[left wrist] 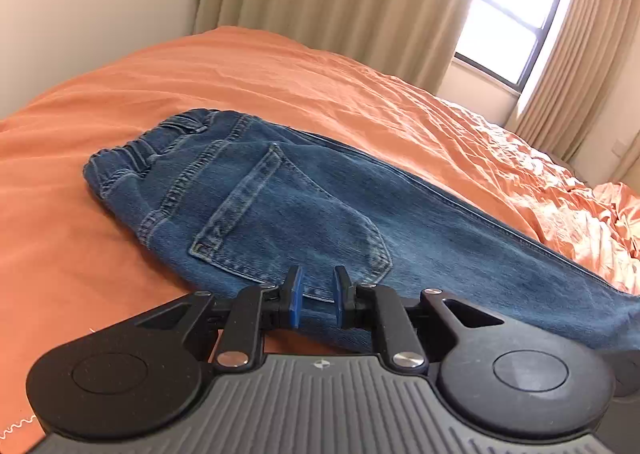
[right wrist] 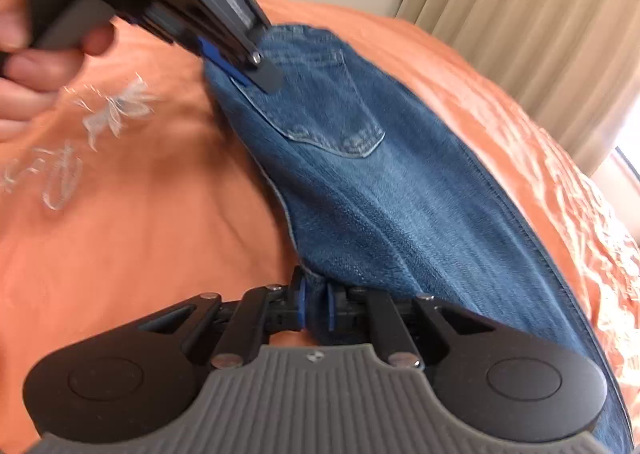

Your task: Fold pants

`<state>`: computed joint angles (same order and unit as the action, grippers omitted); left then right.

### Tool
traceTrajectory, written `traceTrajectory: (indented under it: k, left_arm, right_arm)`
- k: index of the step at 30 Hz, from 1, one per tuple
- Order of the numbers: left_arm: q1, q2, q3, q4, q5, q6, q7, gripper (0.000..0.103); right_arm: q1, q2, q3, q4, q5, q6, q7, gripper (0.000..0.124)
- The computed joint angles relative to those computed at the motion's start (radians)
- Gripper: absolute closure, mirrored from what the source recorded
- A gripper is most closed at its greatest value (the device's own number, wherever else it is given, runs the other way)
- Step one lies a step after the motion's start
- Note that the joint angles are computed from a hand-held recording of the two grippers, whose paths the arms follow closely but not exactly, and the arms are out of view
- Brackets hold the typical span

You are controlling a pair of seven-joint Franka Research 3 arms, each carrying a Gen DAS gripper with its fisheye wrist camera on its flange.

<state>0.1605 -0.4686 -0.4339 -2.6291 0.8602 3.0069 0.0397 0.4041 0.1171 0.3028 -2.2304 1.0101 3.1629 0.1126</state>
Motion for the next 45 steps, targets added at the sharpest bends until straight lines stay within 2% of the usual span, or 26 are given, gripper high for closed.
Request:
traceTrajectory:
  k: [1,2,3,4,5,7,10,13,17,20,22,24,26,28,31,34,35,39,45]
  left_arm:
    - [-0.01,0.008,0.01,0.004,-0.008,-0.011,0.015,0.087]
    - [-0.023,0.019,0.023,0.009,-0.016,-0.02,0.033,0.087]
    - [-0.044,0.039,0.04,0.019,-0.031,-0.031,0.061,0.087]
    - [-0.062,0.053,0.053,0.024,-0.044,-0.04,0.08,0.087]
    - [-0.073,0.069,0.063,0.032,-0.051,-0.042,0.094,0.087]
    - [-0.087,0.074,0.068,0.034,-0.057,-0.053,0.103,0.087]
    - [-0.103,0.053,0.074,0.021,-0.061,-0.062,0.102,0.087]
    - [-0.111,0.031,0.08,0.012,-0.059,-0.053,0.12,0.087]
    - [-0.196,0.062,0.163,0.031,-0.171,-0.057,0.252,0.087]
    - [-0.21,0.119,0.178,0.09,-0.206,-0.083,0.361,0.087]
    - [-0.239,0.175,0.212,0.137,-0.252,-0.1,0.468,0.087]
    - [-0.251,0.231,0.233,0.186,-0.292,-0.115,0.553,0.087]
    - [-0.286,0.294,0.273,0.231,-0.395,-0.127,0.677,0.087]
    - [-0.276,0.356,0.27,0.287,-0.414,-0.158,0.72,0.087]
    - [-0.258,0.443,0.266,0.37,-0.377,-0.181,0.735,0.089]
    - [-0.258,0.524,0.276,0.46,-0.365,-0.211,0.766,0.095]
    - [-0.258,0.549,0.284,0.486,-0.346,-0.203,0.757,0.096]
    - [-0.255,0.645,0.296,0.595,-0.403,-0.217,0.796,0.097]
    - [-0.292,0.772,0.331,0.764,-0.364,-0.299,0.775,0.097]
  right_arm:
    - [0.019,-0.014,-0.001,-0.034,-0.012,0.026,0.031,0.122]
    - [0.038,-0.032,-0.032,-0.065,-0.091,-0.003,0.122,0.124]
    - [0.038,-0.064,-0.037,-0.103,-0.11,-0.054,0.178,0.124]
    - [0.065,-0.062,-0.065,-0.124,-0.193,-0.061,0.286,0.124]
    - [0.082,-0.052,-0.073,-0.144,-0.232,-0.019,0.336,0.124]
    - [0.076,-0.043,-0.044,-0.16,-0.188,0.034,0.364,0.124]
    - [0.046,-0.089,-0.03,-0.148,-0.039,-0.047,0.305,0.124]
    - [0.057,-0.155,-0.09,-0.147,0.039,-0.104,0.274,0.124]
    - [0.041,-0.167,-0.173,-0.089,0.046,-0.16,0.356,0.124]
    - [0.008,-0.111,-0.193,-0.019,-0.056,-0.15,0.512,0.123]
    - [-0.02,-0.052,-0.215,0.036,-0.224,-0.16,0.681,0.122]
    - [-0.039,0.02,-0.227,0.109,-0.332,-0.192,0.807,0.108]
    - [-0.054,0.091,-0.243,0.185,-0.415,-0.235,0.903,0.108]
    - [-0.063,0.169,-0.258,0.271,-0.49,-0.274,0.98,0.108]
    - [-0.079,0.273,-0.255,0.386,-0.568,-0.286,1.042,0.11]
    - [-0.107,0.363,-0.236,0.507,-0.614,-0.311,1.066,0.11]
    - [-0.105,0.394,-0.241,0.549,-0.636,-0.318,1.081,0.113]
    - [-0.116,0.504,-0.24,0.714,-0.679,-0.371,1.126,0.117]
    - [-0.113,0.641,-0.251,0.928,-0.725,-0.452,1.208,0.119]
